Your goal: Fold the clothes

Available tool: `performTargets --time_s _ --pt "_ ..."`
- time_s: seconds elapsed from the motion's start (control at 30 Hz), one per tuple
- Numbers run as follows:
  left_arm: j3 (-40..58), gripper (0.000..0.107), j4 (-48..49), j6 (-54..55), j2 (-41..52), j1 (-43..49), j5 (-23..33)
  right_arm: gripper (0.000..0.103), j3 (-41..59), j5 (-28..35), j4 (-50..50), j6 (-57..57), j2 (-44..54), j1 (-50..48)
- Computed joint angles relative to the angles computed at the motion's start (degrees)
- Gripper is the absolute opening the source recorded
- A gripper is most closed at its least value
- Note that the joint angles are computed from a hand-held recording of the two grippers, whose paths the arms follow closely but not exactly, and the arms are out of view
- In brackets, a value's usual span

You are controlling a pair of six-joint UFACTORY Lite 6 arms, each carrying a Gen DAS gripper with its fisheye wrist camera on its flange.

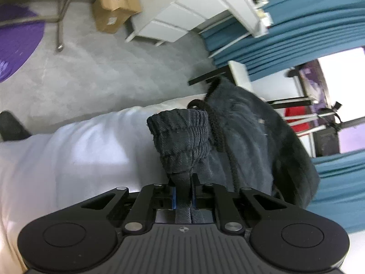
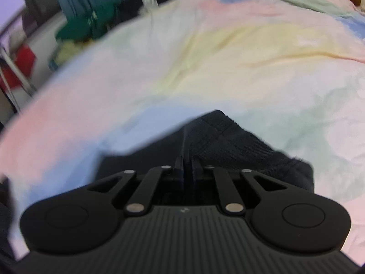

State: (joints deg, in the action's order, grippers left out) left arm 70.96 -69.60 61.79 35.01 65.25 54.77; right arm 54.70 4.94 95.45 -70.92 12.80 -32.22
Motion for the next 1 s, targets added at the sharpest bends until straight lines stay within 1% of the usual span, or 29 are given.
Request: performTargets --time_s 0.03,0.07,0.1,0.17,0.27,0.33,0.4,0.47,0.5,0.57,0.63,0.67,0.73,0.77,0.8,0.83,0.87,0.9,0.93,0.97,1.0 --pt "-0.56 0.010 -0.74 1.45 -0.60 0.50 1.02 0.010 0.06 3.71 -2.87 3.60 -2.20 -1.63" --pt "-1.16 0.010 -1.53 2.85 -1.19 1.07 2.19 0.010 -0.36 7.20 -3.34 4.80 -5.16 -3.44" --pt "-1.75 0.010 -2.40 4.02 -1.69 1.79 3.71 0.010 -1.46 11.89 -1.41 3.60 -8.21 -6.16" --pt "-2.06 0.009 -3.17 4.65 -1.91 3.28 6.73 0.010 -4.20 21.57 6.05 -2.08 -13.42 -11.78" --pt "-0.35 0.009 -2.88 1.40 0.25 6.12 12.37 0.010 -11.26 36.96 8.86 -7.75 -21.04 -23.76" --pt "0.73 0.009 -1.78 -0.75 1.00 6.94 13.46 0.010 -16.74 46.04 7.20 -12.15 -23.75 -33.64" --pt "1.32 0.009 0.72 -1.44 0.33 6.91 12.08 0.010 -20.94 51.03 1.25 -15.38 -22.35 -42.82" --pt "1.10 0.009 4.26 -1.25 -1.23 5.70 8.41 0.010 -23.96 51.33 -4.71 -20.04 -17.51 -50.15" --pt "0.98 0.009 6.06 -1.38 -1.98 5.01 6.54 0.010 -24.73 50.54 -7.10 -22.85 -14.10 -53.39" --pt "1.26 0.009 9.16 -1.97 -2.95 3.54 3.32 0.010 -24.84 47.37 -9.50 -26.47 -6.59 -56.62" --pt "2.49 0.010 11.38 -3.02 -2.79 2.90 2.56 0.010 -24.84 46.81 -10.17 -28.36 -2.14 -58.69" --pt "3.02 0.011 12.48 -3.40 -2.80 2.54 2.14 0.010 -25.11 46.80 -10.28 -29.30 -1.04 -59.48" --pt "3.04 0.012 13.55 -1.94 -3.67 2.43 1.83 0.012 -26.02 46.37 -11.27 -30.06 -2.55 -59.80" --pt "2.90 0.013 13.82 -0.82 -4.19 2.66 1.94 0.014 -26.57 46.31 -11.99 -30.07 -3.57 -60.01" --pt "2.77 0.015 14.09 0.30 -4.70 2.89 2.05 0.015 -27.05 46.84 -13.55 -28.80 -5.15 -60.43" --pt "2.55 0.019 14.37 1.48 -5.40 3.16 2.13 0.019 -26.21 47.54 -15.26 -27.53 -5.52 -60.92" --pt "2.01 0.020 14.68 3.03 -6.71 3.65 2.04 0.025 -25.35 48.28 -16.90 -26.32 -5.85 -61.39" --pt "1.46 0.021 14.86 5.09 -8.08 4.57 1.90 0.030 -24.51 48.88 -18.43 -25.25 -6.31 -61.86" --pt "1.09 0.032 15.04 7.05 -9.30 5.74 2.29 0.040 -24.08 48.73 -19.20 -25.07 -7.47 -62.12" --pt "0.82 0.039 15.19 9.02 -10.45 6.92 2.75 0.053 -24.80 47.97 -17.81 -26.87 -9.00 -61.45" --pt "0.53 0.048 15.23 11.02 -11.67 8.06 3.23 0.060 -25.38 47.41 -16.41 -28.82 -10.48 -60.94"
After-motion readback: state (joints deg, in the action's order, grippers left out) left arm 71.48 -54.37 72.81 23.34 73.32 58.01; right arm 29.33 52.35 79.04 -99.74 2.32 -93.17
